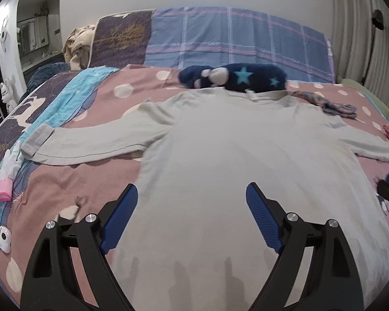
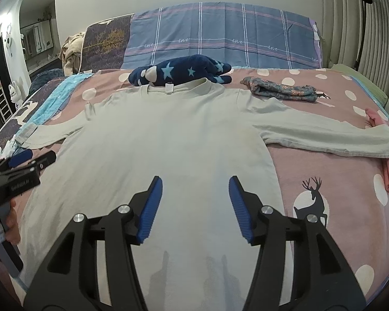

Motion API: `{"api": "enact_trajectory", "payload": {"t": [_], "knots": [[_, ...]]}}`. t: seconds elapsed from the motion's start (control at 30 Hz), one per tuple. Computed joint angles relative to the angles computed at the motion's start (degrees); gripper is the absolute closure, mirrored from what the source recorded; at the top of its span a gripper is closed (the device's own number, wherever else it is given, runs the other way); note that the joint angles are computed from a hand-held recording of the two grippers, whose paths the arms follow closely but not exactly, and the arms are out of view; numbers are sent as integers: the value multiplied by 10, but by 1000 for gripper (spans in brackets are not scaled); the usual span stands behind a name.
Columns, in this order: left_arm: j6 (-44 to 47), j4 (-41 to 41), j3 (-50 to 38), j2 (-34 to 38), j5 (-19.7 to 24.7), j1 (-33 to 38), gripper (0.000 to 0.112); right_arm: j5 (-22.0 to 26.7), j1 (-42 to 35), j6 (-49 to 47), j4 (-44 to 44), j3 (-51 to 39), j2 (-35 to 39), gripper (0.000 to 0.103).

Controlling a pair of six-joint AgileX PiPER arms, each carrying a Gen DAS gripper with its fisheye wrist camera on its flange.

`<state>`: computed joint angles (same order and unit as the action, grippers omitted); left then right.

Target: Fold small clothes

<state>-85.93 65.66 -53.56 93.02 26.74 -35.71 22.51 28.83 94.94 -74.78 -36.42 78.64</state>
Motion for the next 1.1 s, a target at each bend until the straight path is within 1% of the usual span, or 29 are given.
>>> {"api": "enact_trajectory", "payload": {"t": [0.03, 0.1, 0.13, 0.2, 0.27, 0.33, 0.4, 0.5, 0.63, 0.67, 0.73, 0.77, 0.8, 0.83, 0.9, 1.0, 1.1], "knots": [[14, -10, -2, 2, 0, 14, 26, -2, -1, -5, 1, -2, 2, 47], [53, -36, -11, 9, 4, 61, 26, -9, -7, -25, 10, -8, 7, 41], [82, -58, -20, 16, 16, 90, 26, -16, -11, -35, 13, -12, 11, 38], [113, -76, -30, 27, 22, 151, 30, -26, -17, -47, 19, -16, 18, 33], [146, -84, -53, 49, 28, 230, 33, -35, -22, -64, 34, -24, 27, 29], [153, -78, -75, 68, 32, 284, 34, -41, -25, -76, 45, -29, 37, 28], [160, -65, -111, 96, 46, 328, 35, -41, -27, -82, 51, -38, 53, 28], [216, -84, -189, 151, 65, 382, 35, -43, -30, -89, 59, -47, 70, 28], [331, -183, -324, 236, 97, 439, 35, -41, -35, -103, 76, -60, 88, 28], [372, -222, -363, 261, 105, 454, 36, -40, -36, -105, 79, -63, 91, 28], [426, -275, -409, 290, 122, 468, 52, -37, -38, -106, 80, -69, 97, 28], [448, -296, -427, 301, 132, 471, 69, -37, -41, -107, 82, -71, 100, 28], [468, -315, -447, 315, 142, 475, 91, -38, -44, -110, 86, -75, 103, 28], [490, -341, -468, 330, 146, 481, 98, -38, -46, -114, 90, -78, 106, 28], [501, -361, -475, 332, 147, 484, 103, -42, -51, -118, 94, -82, 111, 28], [534, -418, -450, 298, 111, 486, 104, -48, -57, -125, 98, -85, 116, 27], [595, -483, -419, 243, 79, 465, 104, -53, -61, -135, 103, -89, 122, 27]]}}
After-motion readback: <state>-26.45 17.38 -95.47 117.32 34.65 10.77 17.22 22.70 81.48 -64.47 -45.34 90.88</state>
